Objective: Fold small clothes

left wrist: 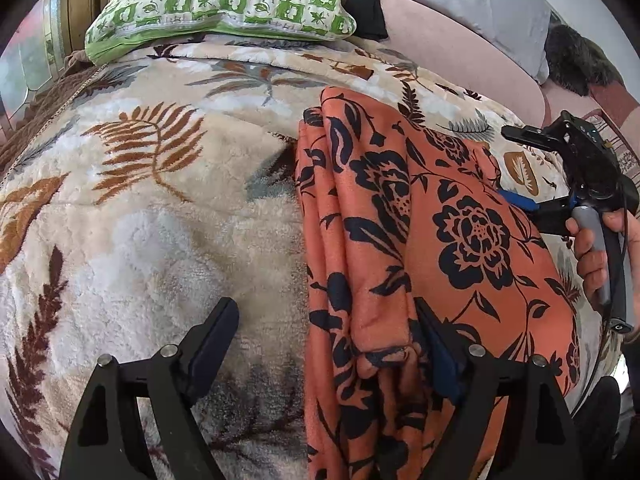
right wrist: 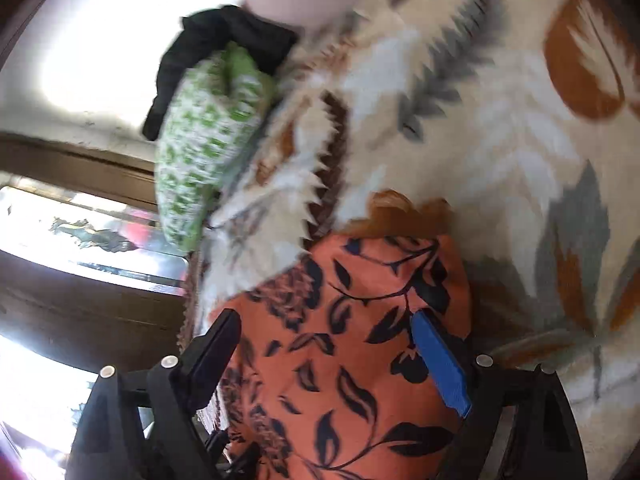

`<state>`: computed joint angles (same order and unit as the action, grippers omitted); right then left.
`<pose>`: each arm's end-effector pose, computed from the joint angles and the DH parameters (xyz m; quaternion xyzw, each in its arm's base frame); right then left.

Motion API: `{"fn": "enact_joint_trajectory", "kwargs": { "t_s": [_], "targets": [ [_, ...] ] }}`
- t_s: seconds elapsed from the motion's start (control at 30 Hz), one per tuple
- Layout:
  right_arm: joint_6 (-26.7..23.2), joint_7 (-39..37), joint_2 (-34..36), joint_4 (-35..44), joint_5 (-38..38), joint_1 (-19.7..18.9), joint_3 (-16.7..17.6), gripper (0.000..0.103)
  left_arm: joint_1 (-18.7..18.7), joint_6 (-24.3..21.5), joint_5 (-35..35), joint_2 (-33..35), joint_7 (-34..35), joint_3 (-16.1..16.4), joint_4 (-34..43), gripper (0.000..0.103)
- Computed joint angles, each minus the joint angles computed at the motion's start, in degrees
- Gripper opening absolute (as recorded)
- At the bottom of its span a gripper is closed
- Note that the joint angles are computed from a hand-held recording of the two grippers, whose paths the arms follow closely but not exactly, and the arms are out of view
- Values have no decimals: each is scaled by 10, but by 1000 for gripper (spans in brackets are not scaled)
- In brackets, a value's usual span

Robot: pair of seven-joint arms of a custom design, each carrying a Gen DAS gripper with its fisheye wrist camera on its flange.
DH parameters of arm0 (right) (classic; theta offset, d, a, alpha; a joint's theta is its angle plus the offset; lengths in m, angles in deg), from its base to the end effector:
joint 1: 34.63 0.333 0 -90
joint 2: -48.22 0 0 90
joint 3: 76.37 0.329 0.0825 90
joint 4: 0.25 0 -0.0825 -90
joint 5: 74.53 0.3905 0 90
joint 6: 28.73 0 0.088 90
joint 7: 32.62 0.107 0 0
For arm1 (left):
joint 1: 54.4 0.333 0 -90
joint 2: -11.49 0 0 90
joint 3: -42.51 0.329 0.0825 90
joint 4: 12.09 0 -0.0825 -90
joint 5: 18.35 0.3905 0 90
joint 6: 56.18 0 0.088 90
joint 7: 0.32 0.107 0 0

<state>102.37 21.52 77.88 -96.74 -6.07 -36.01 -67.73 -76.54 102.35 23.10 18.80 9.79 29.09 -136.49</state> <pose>0.6976 0.0965 0.3320 -0.5962 0.6499 0.2150 0.4195 0.4648 -0.3637 0.3897 -0.7301 0.6176 -0.2589 0.1359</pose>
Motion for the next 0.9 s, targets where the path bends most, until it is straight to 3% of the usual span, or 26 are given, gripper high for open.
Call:
{"fn": "enact_joint_trajectory", "kwargs": {
  "t_s": [0.07,0.13,0.17,0.23,0.3,0.4,0.5,0.63,0.73,0.87,0.9],
  "targets": [
    [17,-28,-36,-26,6,5,4,90,-8,15,39,-35,-71,3,-30,86],
    [-17,-53,-55,-30,9,8,9,90,-5,45,69,-57,-131,-5,-56,86],
    [-39,-63,-59,-24,10,12,12,90,-6,38,78,-59,-145,-12,-60,86],
    [-111,-66,-44,5,31,15,23,90,-10,-12,24,-45,-91,-28,-50,86],
    [-152,-51,-20,34,45,29,32,90,-11,-13,17,-39,-84,-28,-53,86],
    [-145,0,32,81,35,65,36,90,-16,-24,34,-35,-85,-28,-48,87],
    [-94,56,77,107,5,97,37,90,-20,-37,46,-32,-87,-28,-43,87],
    [-80,74,62,108,-42,103,42,90,-21,-32,48,-35,-91,-27,-46,87],
    [-89,40,53,113,-18,86,62,90,-21,-32,48,-36,-92,-28,-47,87],
    [-92,102,105,160,-78,111,55,90,-16,-17,47,-38,-92,-26,-54,87],
    [-84,84,105,152,-68,113,54,90,-16,-12,47,-40,-94,-25,-56,87]
  ]
}}
